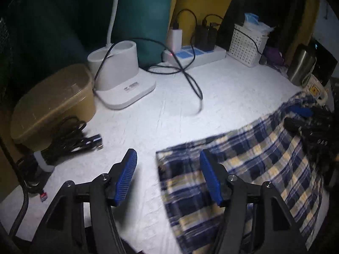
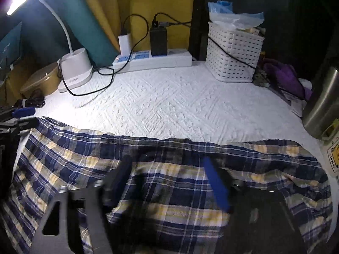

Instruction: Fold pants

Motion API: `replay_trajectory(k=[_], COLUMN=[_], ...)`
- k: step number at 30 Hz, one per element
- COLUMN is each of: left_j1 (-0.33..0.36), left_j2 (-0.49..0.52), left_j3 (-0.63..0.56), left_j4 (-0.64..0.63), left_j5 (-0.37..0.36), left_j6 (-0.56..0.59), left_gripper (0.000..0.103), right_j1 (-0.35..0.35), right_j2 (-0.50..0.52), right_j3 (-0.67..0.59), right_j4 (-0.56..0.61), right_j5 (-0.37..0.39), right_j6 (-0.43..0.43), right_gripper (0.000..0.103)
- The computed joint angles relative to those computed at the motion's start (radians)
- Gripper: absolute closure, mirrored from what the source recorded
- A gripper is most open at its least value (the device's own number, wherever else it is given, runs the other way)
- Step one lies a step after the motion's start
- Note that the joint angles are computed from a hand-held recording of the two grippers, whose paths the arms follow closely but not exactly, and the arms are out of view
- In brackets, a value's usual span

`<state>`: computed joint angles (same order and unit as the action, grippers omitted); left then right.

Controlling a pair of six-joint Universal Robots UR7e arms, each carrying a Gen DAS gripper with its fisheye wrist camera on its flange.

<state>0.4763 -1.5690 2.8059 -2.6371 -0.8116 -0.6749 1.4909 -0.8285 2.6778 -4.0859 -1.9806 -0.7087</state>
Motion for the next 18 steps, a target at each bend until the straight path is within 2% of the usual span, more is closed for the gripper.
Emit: replay_trajectory(k=[2, 6, 7, 8, 9, 11, 15, 18], left_j1=[0.0, 0.019, 0.021, 0.033, 0.049, 0.053, 0.023, 0.045], left_j2=[-0.006, 0.096, 0.128, 0.158, 0.179, 0.192, 0.198, 0.219], left_j3=[0.009, 0.021, 0.019, 0.008, -0.004, -0.002, 0.003, -0.006], left_j4=[-0.008, -0.165, -0.19, -0.188, -0.189, -0.224, -0.238, -0.264], left_j5=[-0.005, -0.023, -0.019, -0.02, -0.022, -0.018, 0.036, 0.078], left_j6=[0.014, 0.093, 0.113, 0.128, 0.134, 0.15, 0.142, 0.147], left_gripper=[0.042, 0.042, 0.057, 0.086, 0.093, 0.097, 0.098, 0.098], right_j1=[0.003, -0.004, -0.005, -0.004, -0.004, -0.005, -0.006, -0.006], right_j2=[-0.005, -0.012, -0.012, -0.008, -0.007, -0.011, -0.004, 0.006], right_j3=[0.01, 0.023, 0.026, 0.028, 0.03, 0.036, 0.04, 0.04], right_j4=[-0.015, -0.028, -0.026, -0.031, -0.034, -0.036, -0.073, -0.084], right_j5=[-0.002, -0.006, -0.005, -0.006, -0.004, 0.005, 0.017, 0.01], right_j6=[0.001, 0.002, -0.001, -0.004, -0.003, -0.001, 0.0, 0.002], right_gripper=[0.028, 0.028, 0.028, 0.028, 0.028, 0.028, 0.028, 0.028])
